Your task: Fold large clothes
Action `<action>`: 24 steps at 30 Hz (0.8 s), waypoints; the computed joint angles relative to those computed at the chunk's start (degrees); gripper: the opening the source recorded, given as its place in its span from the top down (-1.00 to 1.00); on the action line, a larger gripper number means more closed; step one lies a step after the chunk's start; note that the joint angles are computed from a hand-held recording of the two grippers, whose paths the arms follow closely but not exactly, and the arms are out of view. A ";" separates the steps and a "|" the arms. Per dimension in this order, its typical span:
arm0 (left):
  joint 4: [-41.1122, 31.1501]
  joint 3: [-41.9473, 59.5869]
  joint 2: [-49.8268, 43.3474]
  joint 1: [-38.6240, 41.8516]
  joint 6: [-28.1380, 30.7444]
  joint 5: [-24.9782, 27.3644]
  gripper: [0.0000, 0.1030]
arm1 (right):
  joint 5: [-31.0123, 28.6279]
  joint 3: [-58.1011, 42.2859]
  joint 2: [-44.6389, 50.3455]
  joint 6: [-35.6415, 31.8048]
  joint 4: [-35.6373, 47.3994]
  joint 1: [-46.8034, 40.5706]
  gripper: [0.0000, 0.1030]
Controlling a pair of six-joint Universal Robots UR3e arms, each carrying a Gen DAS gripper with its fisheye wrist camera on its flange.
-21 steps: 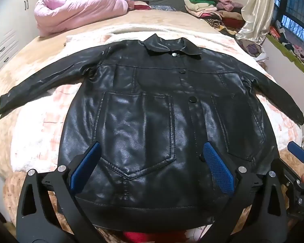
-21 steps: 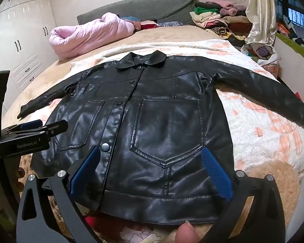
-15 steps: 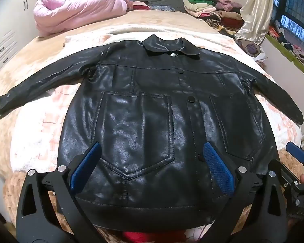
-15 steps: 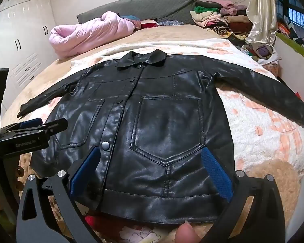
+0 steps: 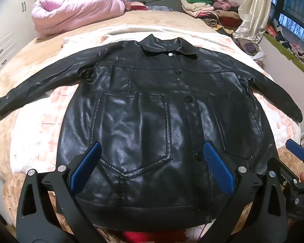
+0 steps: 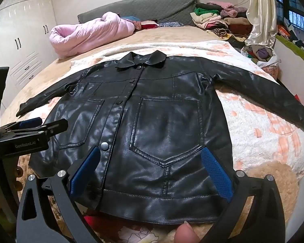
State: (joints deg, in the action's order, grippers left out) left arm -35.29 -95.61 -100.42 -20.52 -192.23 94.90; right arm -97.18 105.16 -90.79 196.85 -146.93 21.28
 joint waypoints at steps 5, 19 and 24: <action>-0.09 0.12 -0.03 0.01 0.17 -0.09 -0.82 | 0.54 1.27 -0.75 -0.14 -0.61 -0.54 -0.92; -0.03 0.15 -0.04 -0.20 0.04 0.10 -0.82 | 0.50 1.30 -0.76 -0.22 -0.64 -0.67 -0.92; -0.23 0.43 -0.18 -0.41 -0.15 0.13 -0.82 | 0.27 1.38 -0.77 -0.15 -0.60 -0.72 -0.92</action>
State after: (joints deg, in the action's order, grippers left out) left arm -35.52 -95.17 -100.60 -20.93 -192.38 95.02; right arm -96.91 106.54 -91.56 196.69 -147.53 20.56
